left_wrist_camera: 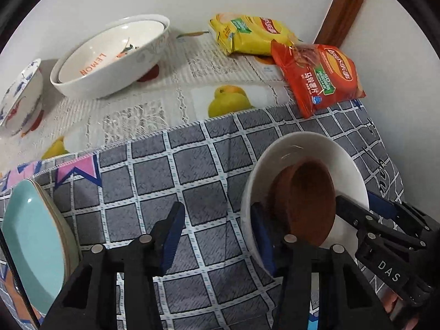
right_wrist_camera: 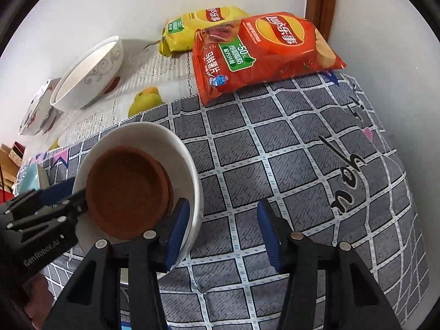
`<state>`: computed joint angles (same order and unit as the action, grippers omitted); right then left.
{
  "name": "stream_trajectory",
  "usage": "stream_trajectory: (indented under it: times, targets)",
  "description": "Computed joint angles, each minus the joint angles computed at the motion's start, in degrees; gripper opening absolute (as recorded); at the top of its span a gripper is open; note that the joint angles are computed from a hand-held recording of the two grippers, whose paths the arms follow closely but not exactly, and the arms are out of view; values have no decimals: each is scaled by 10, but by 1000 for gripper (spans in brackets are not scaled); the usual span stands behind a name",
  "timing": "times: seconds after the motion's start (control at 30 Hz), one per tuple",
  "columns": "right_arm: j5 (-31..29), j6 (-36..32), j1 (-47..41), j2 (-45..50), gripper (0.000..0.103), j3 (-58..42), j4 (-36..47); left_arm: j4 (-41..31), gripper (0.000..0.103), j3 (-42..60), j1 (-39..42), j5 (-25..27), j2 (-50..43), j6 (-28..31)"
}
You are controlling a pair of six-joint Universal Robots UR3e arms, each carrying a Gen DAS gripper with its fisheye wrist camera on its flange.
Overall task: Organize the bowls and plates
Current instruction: 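Close both tools on the rim of the white bowl holding the brown bowls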
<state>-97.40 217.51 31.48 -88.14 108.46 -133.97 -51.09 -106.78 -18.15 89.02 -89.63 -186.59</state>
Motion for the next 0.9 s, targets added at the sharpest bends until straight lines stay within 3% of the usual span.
stream_trajectory:
  times: [0.3, 0.57, 0.8, 0.9]
  targets:
    - [-25, -2, 10, 23, 50, -18, 1, 0, 36, 6, -3, -11, -19, -12]
    - [33, -7, -17, 14, 36, 23, -54, 30, 17, 1, -16, -15, -28, -6]
    - [50, -12, -22, 29, 30, 10, -56, 40, 11, -12, -9, -30, -19, -16]
    - [54, -8, -19, 33, 20, 11, -71, 36, 9, -10, -7, -39, -20, -12]
